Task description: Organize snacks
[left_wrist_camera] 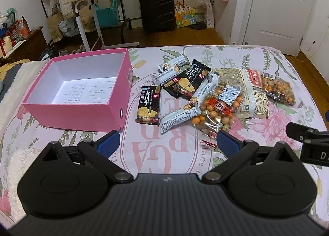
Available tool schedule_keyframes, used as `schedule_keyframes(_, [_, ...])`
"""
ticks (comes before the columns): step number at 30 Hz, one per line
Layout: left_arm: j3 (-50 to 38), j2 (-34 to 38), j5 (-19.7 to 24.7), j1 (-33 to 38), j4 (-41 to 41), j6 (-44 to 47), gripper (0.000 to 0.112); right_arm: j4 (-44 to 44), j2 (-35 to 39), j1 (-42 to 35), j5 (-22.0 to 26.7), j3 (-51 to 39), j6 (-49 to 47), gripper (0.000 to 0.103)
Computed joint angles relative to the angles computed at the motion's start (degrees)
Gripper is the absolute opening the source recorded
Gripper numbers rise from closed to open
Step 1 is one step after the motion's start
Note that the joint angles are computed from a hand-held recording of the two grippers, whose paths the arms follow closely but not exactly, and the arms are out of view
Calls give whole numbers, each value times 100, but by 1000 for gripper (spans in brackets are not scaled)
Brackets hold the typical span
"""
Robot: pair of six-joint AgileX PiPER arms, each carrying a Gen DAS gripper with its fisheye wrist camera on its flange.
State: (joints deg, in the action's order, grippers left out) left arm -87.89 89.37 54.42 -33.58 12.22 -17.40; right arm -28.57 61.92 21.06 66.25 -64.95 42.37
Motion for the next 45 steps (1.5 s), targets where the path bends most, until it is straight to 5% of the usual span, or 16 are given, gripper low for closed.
schedule_keyframes(17, [182,-100,-153,109,-264,216,101,-50,29,77,12,8,-99,103])
schedule_keyframes(20, [173,-74,-239,300,-598,464,100,261,-92,-260,-375,123,-499,103])
schedule_keyframes(28, [-281,807,-586,988,-1957,2014,98,1338,-177,-1394,-2620,1077,-2678,103])
schedule_keyframes(36, [-1350,2399,-241,1164,-3227,3649,73,4072,1048,-2288,-3854,1622,-5430,90])
schedule_keyframes(41, [-2282,3312,540,1140,-3532,3897,65,6228,1751,-2769,-3729,1671,-7340,83])
schedule_keyframes(45, [-2529,3608,353,1119,-3473,3803,65,6855,2038,-2838,-3740,1658,-7912,83])
